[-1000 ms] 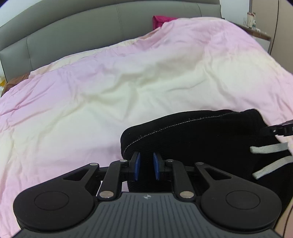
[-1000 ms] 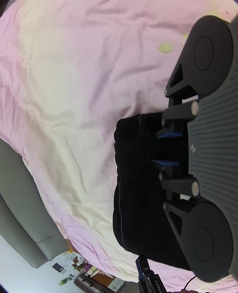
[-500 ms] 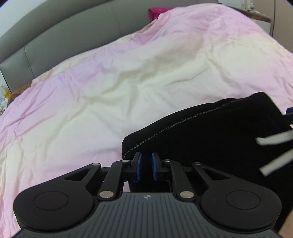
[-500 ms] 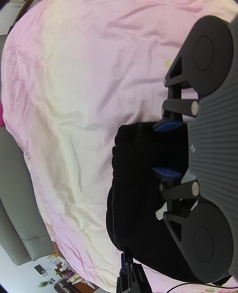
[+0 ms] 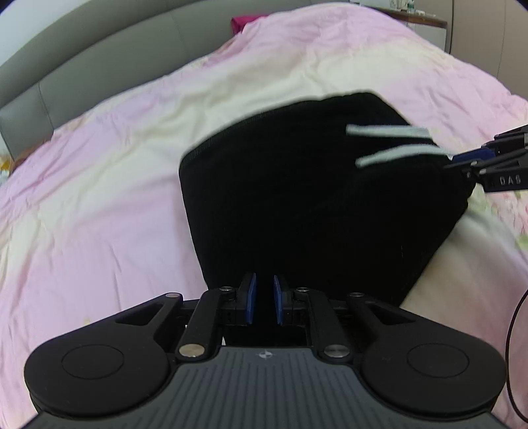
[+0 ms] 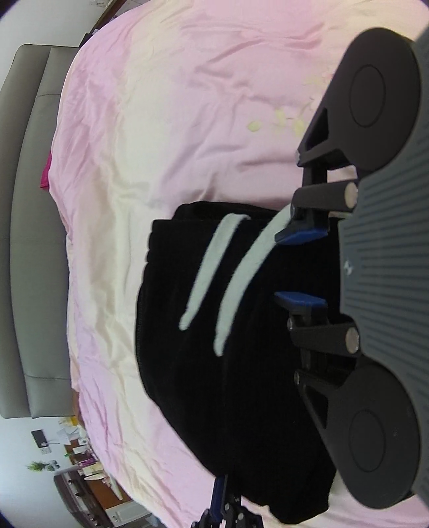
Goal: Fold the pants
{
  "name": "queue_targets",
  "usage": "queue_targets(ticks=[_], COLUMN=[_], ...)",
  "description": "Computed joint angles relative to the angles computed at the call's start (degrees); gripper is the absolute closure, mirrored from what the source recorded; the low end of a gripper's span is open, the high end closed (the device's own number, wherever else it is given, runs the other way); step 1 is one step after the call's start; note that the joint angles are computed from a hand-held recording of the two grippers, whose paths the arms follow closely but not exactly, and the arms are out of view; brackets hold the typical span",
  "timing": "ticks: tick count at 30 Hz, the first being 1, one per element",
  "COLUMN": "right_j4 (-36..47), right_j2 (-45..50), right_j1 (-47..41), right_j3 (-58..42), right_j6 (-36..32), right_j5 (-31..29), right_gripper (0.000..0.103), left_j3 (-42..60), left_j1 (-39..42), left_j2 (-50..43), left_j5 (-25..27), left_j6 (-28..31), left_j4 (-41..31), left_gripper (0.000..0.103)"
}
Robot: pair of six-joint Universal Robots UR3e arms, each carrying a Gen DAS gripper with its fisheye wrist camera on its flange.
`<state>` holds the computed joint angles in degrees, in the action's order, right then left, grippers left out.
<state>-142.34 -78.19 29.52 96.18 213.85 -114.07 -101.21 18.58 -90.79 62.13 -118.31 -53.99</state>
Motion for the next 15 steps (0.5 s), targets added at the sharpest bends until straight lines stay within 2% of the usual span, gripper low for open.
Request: queue_targets(ticks=[2, 5, 7, 10, 12, 14, 15], right_j4=[-4.21, -11.28, -11.62, -11.0, -10.45, -9.92, -9.89], right_j2=[-0.58, -1.57, -0.02, 1.27, 0.91, 0.59, 0.58], right_j1=[-0.25, -0.99, 0.95, 2.16, 1.69, 1.13, 1.1], right_j3=[4.79, 10.97, 10.2, 9.1, 8.95, 8.74, 8.71], right_j6=[2.76, 7.17, 6.69, 7.39, 7.81, 7.79, 7.83], right_j5=[1.18, 2.49, -0.04, -1.91, -1.28, -0.66, -0.64], right_gripper=[0.075, 0.076, 0.076, 0.076, 0.076, 0.076, 0.076], left_j3=[-1.59, -6.24, -6.19, -8.02, -9.31, -11.9, -13.19], left_j1=[1.04, 4.35, 6.06, 10.39, 13.41, 16.82, 18.22], left_j2=[-0.36, 1.66, 3.43, 8.38, 11.87, 15.36, 16.72], left_j5=[1.43, -0.81, -1.55, -4.2, -5.72, -7.46, -7.92], left_j6=[-0.07, 1.25, 1.28, 5.15, 7.45, 10.73, 12.14], left_j4=[-1.5, -0.63, -4.02, -8.71, -10.66, -11.26, -11.42], left_gripper=[0.087, 0.087, 0.087, 0.085, 0.071, 0.041, 0.038])
